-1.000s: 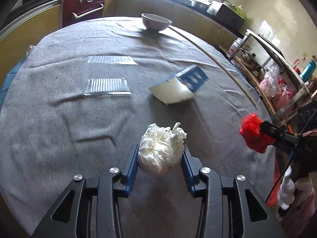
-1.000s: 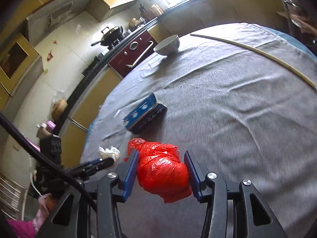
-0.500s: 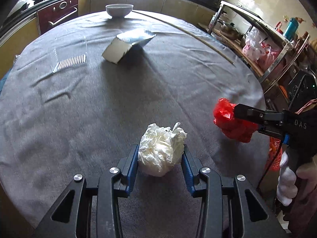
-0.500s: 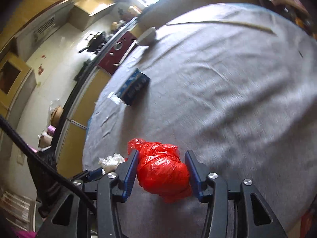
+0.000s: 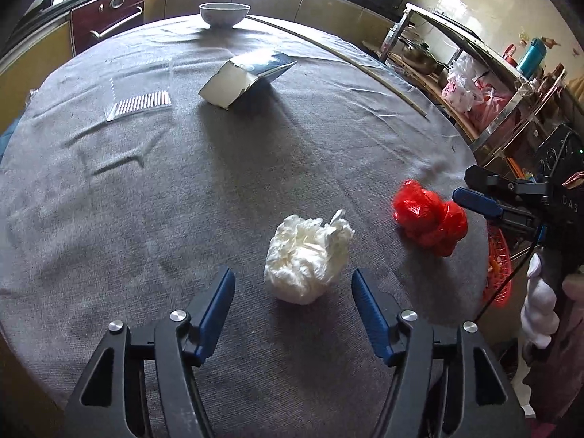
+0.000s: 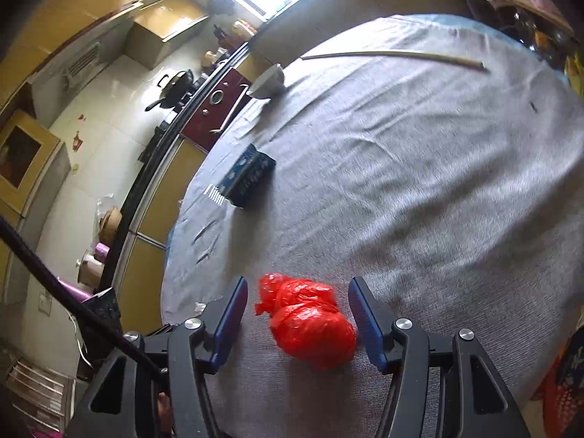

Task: Collect trash
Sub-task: 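Lift the red bag and white tissue off the table with both grippers, then carry the red bag and tissue over the red basket with both grippers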

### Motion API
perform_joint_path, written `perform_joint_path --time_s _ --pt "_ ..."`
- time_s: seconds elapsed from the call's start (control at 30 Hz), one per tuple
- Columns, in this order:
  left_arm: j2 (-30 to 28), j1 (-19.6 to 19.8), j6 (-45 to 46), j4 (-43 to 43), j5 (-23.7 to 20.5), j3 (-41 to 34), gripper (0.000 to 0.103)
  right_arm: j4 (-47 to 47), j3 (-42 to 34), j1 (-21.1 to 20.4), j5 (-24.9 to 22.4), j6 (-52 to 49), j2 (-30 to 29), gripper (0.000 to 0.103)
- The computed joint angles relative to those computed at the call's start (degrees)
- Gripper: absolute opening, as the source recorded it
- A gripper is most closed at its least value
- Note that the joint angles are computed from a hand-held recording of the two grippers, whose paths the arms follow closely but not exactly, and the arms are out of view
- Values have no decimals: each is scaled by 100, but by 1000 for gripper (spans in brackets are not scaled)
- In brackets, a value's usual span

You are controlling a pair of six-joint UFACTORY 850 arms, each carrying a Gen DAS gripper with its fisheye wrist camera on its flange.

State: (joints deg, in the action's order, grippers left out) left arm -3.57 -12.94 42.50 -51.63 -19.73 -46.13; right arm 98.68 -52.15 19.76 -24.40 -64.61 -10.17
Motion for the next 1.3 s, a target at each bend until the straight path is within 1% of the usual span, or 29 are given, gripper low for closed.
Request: perform_joint_path --time_s 0.07,0.13,0.37,0.4,0.47,0.5,0.57,0.8,0.93,1.0,1.3 --pt "-12 61 107 -160 -130 16 67 -242 -62 53 104 106 -26 62" --pt "-50 119 220 -329 -243 10 67 -342 -112 83 90 159 -105 62" --pt "-159 118 415 -633 -209 -89 69 -740 -282 280 304 374 -458 62" --pt "-172 127 528 -762 -236 -96 69 -699 -276 307 320 299 -463 61" --pt "-198 118 579 -831 -221 -114 68 -484 -232 360 415 10 -430 54" --pt "-199 100 574 -829 -181 -117 66 -440 -220 365 424 -54 -414 52" --pt "-226 67 487 -711 -198 -151 47 -304 -173 350 436 -162 -361 48" --pt "-100 -106 105 -310 67 -163 44 544 98 214 298 -872 -21 48" --pt "29 -259 -353 209 229 -211 44 930 313 110 157 -1194 227 48" --pt "79 -320 -442 353 266 -248 44 1108 426 55 117 -1353 362 48" --pt "229 -784 -1074 1185 418 -577 44 2014 1107 -347 -39 -2080 1234 48"
